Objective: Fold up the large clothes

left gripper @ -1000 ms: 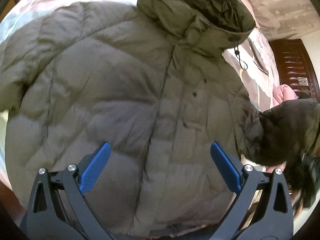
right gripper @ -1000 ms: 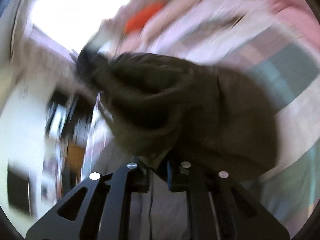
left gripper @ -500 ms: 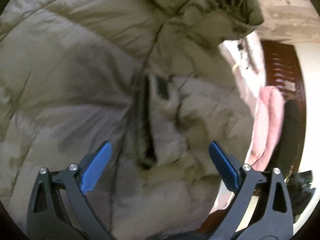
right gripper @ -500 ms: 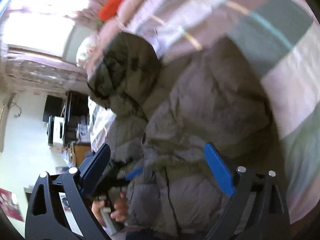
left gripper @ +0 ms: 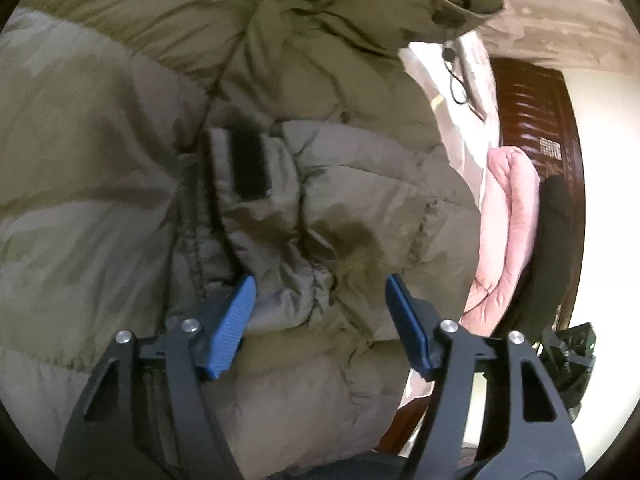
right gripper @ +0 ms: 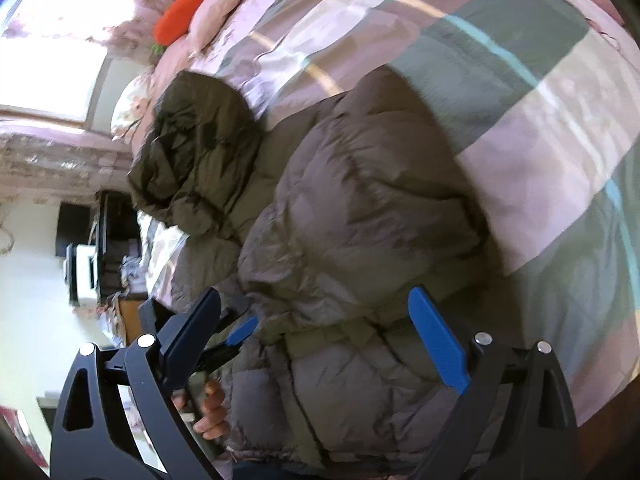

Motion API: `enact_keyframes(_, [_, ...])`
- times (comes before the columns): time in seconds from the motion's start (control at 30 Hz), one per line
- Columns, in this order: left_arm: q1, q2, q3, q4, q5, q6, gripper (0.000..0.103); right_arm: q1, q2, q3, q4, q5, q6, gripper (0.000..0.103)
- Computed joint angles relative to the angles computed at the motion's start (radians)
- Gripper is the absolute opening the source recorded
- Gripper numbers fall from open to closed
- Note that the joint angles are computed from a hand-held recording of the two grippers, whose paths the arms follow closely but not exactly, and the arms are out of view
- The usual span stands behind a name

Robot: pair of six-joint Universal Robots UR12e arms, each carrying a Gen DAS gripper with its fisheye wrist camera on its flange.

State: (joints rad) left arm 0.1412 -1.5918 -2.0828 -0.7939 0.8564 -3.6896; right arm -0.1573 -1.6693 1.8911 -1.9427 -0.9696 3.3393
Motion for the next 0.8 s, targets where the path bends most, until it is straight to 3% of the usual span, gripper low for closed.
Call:
enact_keyframes(0.2, [0.006,0.028,0.003,-0.072,0.024,0.034,0.08,-0.014,0.001,0.005,-0.013,-0.016,0.023,0.095])
enact_keyframes(0.3, [-0.005,0.035,0.021,-0.144,0.084,0.066,0.08,-0.011,0.006,0.003,-0.002,-0.018,0.022,0.095])
enact_keyframes(0.47, [-0.004,0.026,0.007,-0.101,0.02,0.084,0.076,-0.005,0.017,-0.005,0.023,-0.02,0.01,0.095])
enact_keyframes(0.53, [-0.017,0.014,0.013,-0.103,0.025,0.101,0.052,-0.007,0.022,-0.004,0.029,-0.021,0.02,0.095])
enact_keyframes(0.57, [-0.021,0.005,0.015,-0.114,0.018,0.112,0.027,-0.009,0.023,-0.003,0.03,-0.022,0.027,0.095])
enact_keyframes(0.6, [-0.019,-0.001,0.009,-0.106,-0.004,0.106,0.011,-0.012,0.024,-0.001,0.03,-0.025,0.037,0.095])
enact_keyframes(0.63, [-0.014,-0.006,-0.002,-0.082,-0.035,0.086,0.01,-0.014,0.025,0.0,0.029,-0.028,0.048,0.095])
enact_keyframes(0.7, [-0.019,-0.007,0.004,-0.055,-0.013,0.08,0.007,-0.022,0.025,0.004,0.024,-0.036,0.071,0.095])
enact_keyframes(0.8, [-0.037,0.027,0.032,0.014,0.161,0.098,0.005,-0.03,0.024,0.008,0.018,-0.055,0.092,0.095])
